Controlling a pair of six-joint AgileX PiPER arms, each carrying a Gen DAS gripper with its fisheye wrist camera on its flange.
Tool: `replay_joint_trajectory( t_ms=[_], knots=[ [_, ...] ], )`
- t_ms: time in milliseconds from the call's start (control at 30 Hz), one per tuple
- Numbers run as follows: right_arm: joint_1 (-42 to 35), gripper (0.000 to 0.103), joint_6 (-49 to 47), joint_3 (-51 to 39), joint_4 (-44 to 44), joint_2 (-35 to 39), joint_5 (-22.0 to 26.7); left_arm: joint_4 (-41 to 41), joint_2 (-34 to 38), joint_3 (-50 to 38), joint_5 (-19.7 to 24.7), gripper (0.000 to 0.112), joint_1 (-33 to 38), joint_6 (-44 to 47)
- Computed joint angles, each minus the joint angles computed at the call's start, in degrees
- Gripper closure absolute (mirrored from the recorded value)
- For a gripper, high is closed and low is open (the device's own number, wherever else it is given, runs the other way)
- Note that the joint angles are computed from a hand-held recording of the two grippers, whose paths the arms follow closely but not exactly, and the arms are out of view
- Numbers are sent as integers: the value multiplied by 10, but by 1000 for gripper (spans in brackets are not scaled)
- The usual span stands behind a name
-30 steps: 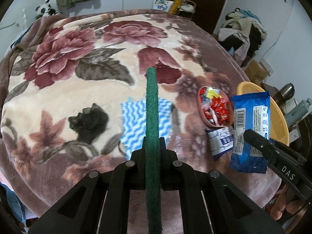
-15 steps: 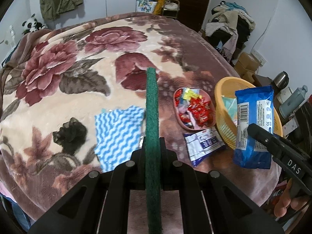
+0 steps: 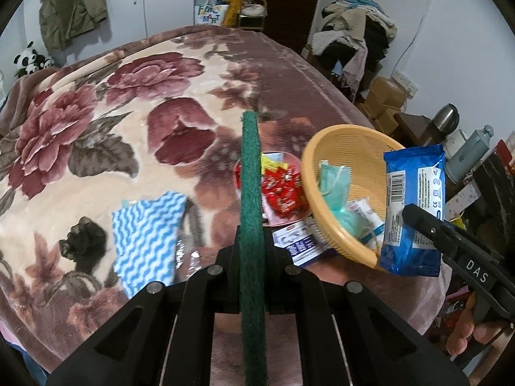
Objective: Organize soft objects
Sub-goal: 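Lower the green pad and blue wipes pack over the basket with both tools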
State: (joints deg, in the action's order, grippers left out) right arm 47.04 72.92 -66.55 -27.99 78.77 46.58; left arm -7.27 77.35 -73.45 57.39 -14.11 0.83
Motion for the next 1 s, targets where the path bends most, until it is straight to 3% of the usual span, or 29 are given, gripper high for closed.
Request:
replay_joint_trajectory(
  t_ms=[433, 1000],
  knots=[
    [-70, 82, -31, 60, 26, -68, -6, 14, 71, -100, 4, 106, -108, -61],
    [-168, 82, -117, 101, 92, -105, -45, -9, 216, -242, 2, 106, -208, -124]
  ],
)
